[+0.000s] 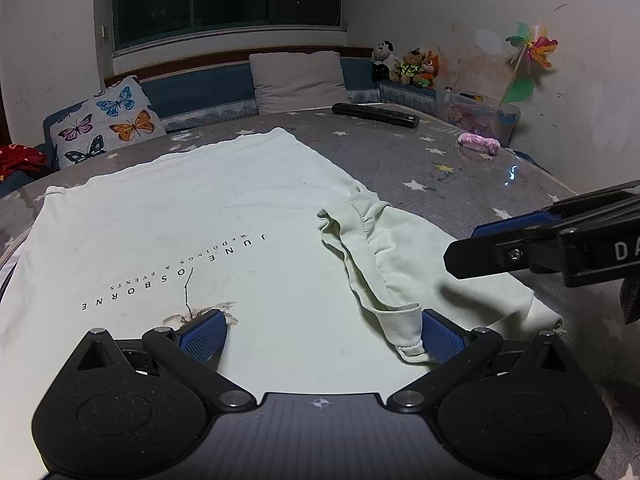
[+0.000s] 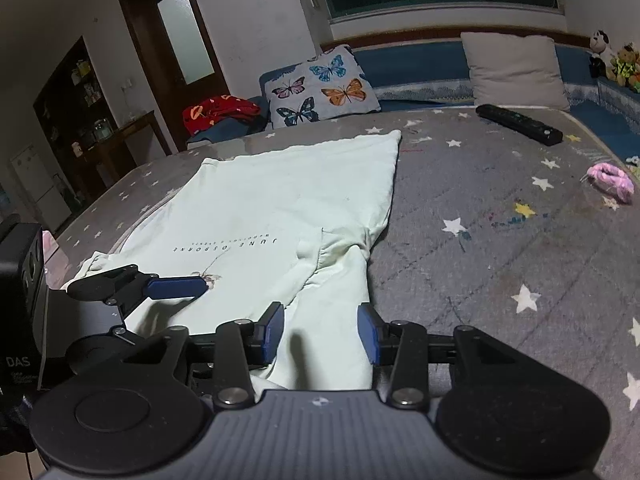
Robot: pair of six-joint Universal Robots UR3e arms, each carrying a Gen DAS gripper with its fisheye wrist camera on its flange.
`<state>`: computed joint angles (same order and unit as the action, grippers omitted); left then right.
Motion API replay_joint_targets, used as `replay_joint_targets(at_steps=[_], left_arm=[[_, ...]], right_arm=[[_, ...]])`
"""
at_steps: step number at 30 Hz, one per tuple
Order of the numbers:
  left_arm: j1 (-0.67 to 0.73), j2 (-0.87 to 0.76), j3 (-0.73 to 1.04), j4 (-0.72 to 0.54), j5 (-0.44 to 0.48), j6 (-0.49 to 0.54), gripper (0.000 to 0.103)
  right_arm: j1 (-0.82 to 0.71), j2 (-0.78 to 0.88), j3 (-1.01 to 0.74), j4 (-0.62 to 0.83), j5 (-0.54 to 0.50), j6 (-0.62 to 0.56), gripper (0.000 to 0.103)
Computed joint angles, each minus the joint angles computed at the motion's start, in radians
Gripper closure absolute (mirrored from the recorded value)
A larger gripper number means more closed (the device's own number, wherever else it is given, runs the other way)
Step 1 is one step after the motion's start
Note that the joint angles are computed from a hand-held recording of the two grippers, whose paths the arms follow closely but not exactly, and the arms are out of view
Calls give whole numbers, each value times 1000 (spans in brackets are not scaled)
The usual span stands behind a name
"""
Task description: Fold clothes
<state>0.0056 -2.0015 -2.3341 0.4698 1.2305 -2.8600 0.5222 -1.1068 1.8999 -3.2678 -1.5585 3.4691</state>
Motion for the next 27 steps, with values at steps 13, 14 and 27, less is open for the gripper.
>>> replay_joint_targets(at_steps=[13, 14, 27], left_arm=[[-10, -10, 10, 3, 8, -7, 0], [-10, -9, 11, 1, 9, -7, 0], [93, 223, -134, -118, -6, 16, 0]], right_arm=[[68, 32, 36, -73, -111, 5, 50], [70, 27, 42, -78, -117, 3, 50], [82, -35, 83, -117, -136, -18, 44]])
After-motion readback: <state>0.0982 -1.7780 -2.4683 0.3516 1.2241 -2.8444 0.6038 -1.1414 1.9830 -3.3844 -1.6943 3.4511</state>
